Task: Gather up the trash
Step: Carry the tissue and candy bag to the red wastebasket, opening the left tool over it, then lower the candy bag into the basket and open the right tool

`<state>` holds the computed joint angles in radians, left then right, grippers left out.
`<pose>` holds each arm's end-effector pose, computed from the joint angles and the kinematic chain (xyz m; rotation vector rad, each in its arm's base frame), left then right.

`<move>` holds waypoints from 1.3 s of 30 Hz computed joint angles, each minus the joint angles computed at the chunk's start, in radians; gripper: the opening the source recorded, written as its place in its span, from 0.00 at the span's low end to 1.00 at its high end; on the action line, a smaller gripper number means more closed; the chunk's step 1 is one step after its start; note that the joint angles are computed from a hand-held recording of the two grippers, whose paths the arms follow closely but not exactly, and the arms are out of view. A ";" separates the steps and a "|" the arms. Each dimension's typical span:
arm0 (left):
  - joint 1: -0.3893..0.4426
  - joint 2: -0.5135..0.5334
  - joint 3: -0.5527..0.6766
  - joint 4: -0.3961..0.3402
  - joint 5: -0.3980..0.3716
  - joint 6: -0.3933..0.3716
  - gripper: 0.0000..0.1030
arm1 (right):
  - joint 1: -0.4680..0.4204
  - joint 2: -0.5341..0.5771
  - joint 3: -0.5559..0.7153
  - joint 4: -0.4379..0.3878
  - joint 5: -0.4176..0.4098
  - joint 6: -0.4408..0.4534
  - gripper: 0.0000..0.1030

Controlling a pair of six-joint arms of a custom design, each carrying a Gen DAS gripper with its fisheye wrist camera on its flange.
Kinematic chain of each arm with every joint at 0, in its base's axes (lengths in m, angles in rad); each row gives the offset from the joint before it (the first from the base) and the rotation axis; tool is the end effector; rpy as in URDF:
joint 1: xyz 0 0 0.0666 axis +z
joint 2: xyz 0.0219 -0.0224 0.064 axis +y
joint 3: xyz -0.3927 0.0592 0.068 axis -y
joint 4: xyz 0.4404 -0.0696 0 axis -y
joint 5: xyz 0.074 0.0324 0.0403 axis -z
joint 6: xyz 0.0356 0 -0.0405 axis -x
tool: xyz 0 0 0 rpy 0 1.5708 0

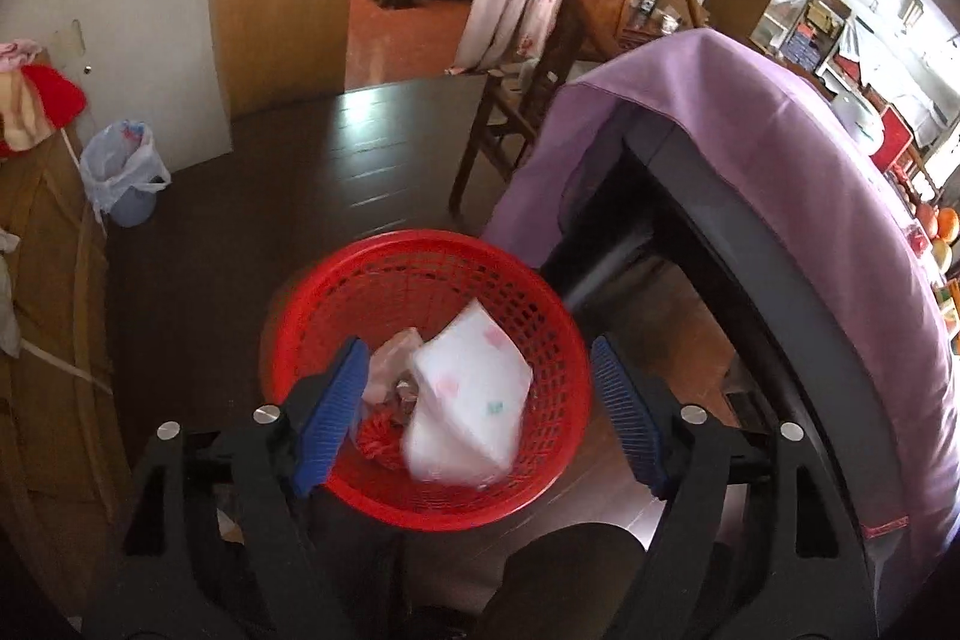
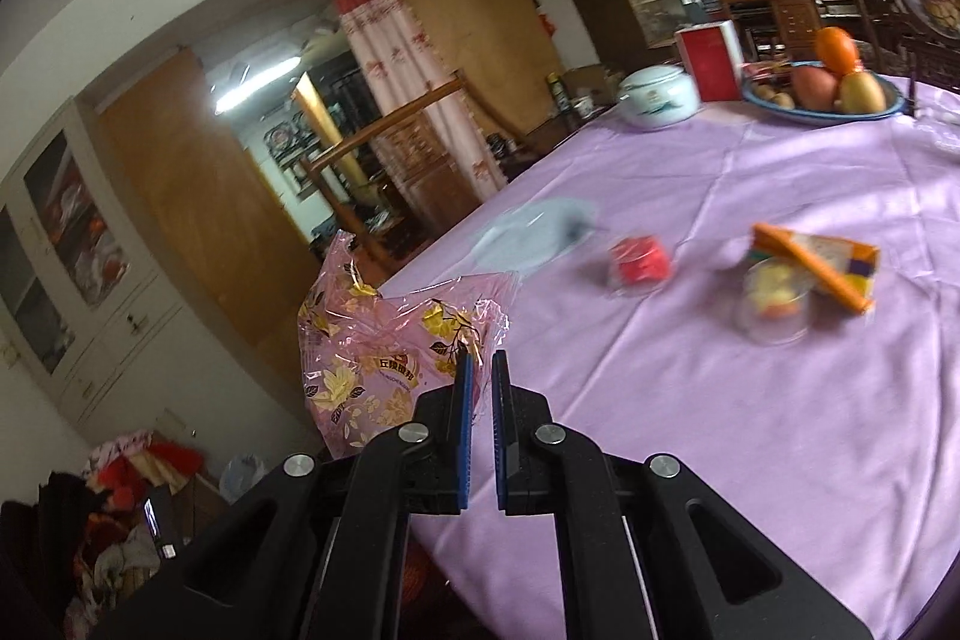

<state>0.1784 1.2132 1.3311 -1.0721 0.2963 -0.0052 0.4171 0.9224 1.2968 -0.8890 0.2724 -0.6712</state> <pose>0.4426 0.0688 0.4858 -0.0974 2.4880 -0.2970 0.3176 0.1298 0.5923 0.4286 2.0428 0.3844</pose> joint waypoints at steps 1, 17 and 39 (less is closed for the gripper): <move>0.007 -0.010 -0.002 0.005 -0.007 -0.001 0.75 | 0.013 0.012 0.005 0.003 -0.004 -0.002 0.06; 0.169 -0.082 -0.055 0.085 -0.085 -0.014 0.87 | 0.237 0.327 0.194 0.003 -0.085 0.039 0.06; 0.316 -0.016 -0.068 0.084 -0.086 -0.067 0.89 | 0.324 0.818 0.532 -0.181 -0.210 0.059 0.33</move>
<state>0.4944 1.1974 1.2631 -0.9884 0.2103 -0.0726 0.7410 1.7402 1.8286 -1.0696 0.0623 -0.6125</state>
